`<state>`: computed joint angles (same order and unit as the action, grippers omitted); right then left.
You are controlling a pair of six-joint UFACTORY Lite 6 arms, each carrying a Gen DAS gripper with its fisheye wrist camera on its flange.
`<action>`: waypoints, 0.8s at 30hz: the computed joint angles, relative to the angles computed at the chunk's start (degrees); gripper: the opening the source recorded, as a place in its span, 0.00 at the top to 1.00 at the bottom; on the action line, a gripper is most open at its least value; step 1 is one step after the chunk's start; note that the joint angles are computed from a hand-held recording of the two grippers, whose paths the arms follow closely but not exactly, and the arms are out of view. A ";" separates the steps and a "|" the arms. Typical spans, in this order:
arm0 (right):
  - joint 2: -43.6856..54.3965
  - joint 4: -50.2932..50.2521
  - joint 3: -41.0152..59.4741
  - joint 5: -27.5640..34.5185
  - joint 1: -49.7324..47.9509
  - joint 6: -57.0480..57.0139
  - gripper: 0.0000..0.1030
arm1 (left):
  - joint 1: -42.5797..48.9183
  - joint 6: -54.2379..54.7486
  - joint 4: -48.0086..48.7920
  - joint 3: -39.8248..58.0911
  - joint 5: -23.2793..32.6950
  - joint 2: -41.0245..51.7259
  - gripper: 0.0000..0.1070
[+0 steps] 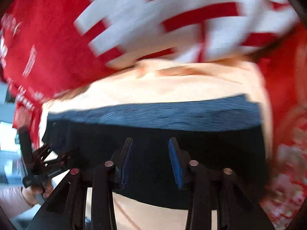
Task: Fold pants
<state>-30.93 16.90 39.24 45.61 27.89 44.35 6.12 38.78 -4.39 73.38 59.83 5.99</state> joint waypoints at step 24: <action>46.59 -4.05 36.47 3.89 1.54 -24.36 1.00 | 6.80 0.29 1.18 4.17 -1.60 5.37 0.33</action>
